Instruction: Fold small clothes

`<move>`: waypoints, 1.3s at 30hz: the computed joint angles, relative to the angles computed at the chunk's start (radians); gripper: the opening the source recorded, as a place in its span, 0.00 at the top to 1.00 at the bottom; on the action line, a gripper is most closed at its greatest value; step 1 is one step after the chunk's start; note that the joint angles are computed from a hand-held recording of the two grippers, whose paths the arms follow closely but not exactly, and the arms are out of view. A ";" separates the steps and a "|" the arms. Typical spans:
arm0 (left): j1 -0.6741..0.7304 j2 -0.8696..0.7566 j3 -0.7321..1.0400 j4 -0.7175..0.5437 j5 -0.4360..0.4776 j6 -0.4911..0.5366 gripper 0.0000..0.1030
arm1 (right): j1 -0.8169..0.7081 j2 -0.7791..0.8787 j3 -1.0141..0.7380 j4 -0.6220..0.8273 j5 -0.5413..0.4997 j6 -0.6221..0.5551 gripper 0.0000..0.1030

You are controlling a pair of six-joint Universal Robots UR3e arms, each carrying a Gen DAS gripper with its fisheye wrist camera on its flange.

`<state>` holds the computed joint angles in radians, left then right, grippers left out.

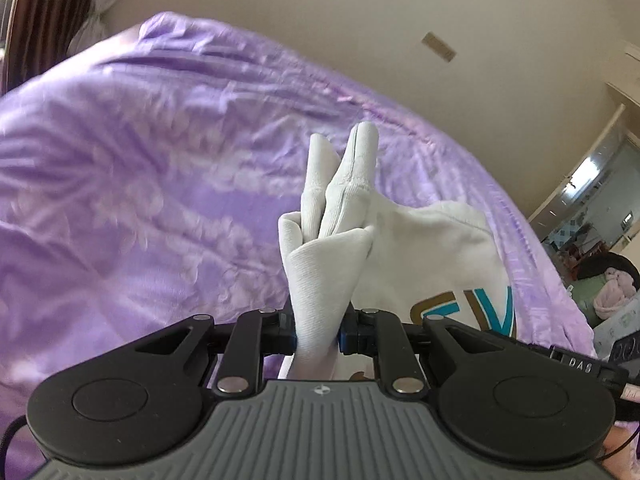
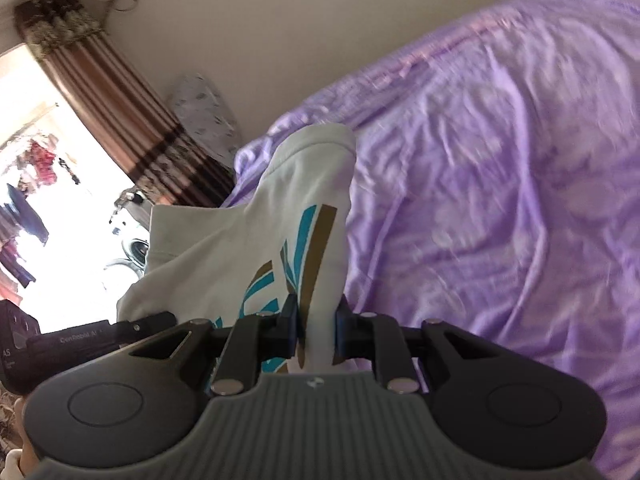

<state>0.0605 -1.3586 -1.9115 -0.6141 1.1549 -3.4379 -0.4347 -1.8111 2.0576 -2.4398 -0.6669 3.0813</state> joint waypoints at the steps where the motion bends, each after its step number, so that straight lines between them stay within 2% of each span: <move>1: 0.006 -0.022 -0.007 0.019 -0.010 0.005 0.82 | 0.019 0.035 0.005 -0.045 -0.027 0.014 0.87; 7: -0.005 -0.209 0.062 0.035 0.013 0.086 0.82 | 0.116 0.285 -0.040 -0.262 -0.148 0.096 0.87; 11: -0.009 -0.309 0.064 0.092 0.035 0.118 0.81 | 0.167 0.420 -0.116 -0.317 -0.220 0.114 0.87; 13: 0.010 -0.329 0.048 0.109 0.010 0.145 0.80 | 0.176 0.468 -0.132 -0.336 -0.243 0.115 0.87; 15: 0.023 -0.328 0.040 0.103 -0.003 0.174 0.76 | 0.175 0.507 -0.142 -0.351 -0.243 0.122 0.87; 17: 0.008 -0.310 0.041 0.095 0.051 0.204 0.63 | 0.186 0.528 -0.153 -0.357 -0.268 0.109 0.84; 19: -0.004 -0.277 0.040 0.085 0.101 0.219 0.61 | 0.206 0.534 -0.162 -0.368 -0.320 0.088 0.72; 21: -0.003 -0.225 0.027 0.064 0.135 0.220 0.61 | 0.237 0.506 -0.149 -0.400 -0.412 0.059 0.63; 23: -0.032 -0.168 0.013 0.054 0.213 0.225 0.62 | 0.251 0.465 -0.131 -0.406 -0.463 0.041 0.64; 27: -0.116 -0.030 -0.033 0.047 0.324 0.207 0.63 | 0.253 0.309 -0.039 -0.391 -0.486 -0.007 0.66; 30: -0.235 0.040 -0.051 0.033 0.422 0.184 0.63 | 0.248 0.147 0.065 -0.371 -0.467 -0.053 0.69; 31: -0.275 0.045 -0.052 0.031 0.456 0.173 0.63 | 0.256 0.090 0.094 -0.345 -0.467 -0.068 0.72; 35: -0.451 0.059 -0.087 0.040 0.624 0.119 0.63 | 0.307 -0.060 0.188 -0.266 -0.500 -0.115 0.73; 37: -0.513 0.060 -0.111 0.047 0.681 0.103 0.65 | 0.341 -0.117 0.236 -0.258 -0.534 -0.124 0.73; 39: -0.592 0.027 -0.137 0.082 0.777 0.088 0.66 | 0.374 -0.161 0.286 -0.260 -0.573 -0.130 0.73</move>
<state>-0.5312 -1.3320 -2.0486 -0.5325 1.9324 -3.3496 -0.0605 -1.9723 2.3440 -2.7003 -1.2404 2.9513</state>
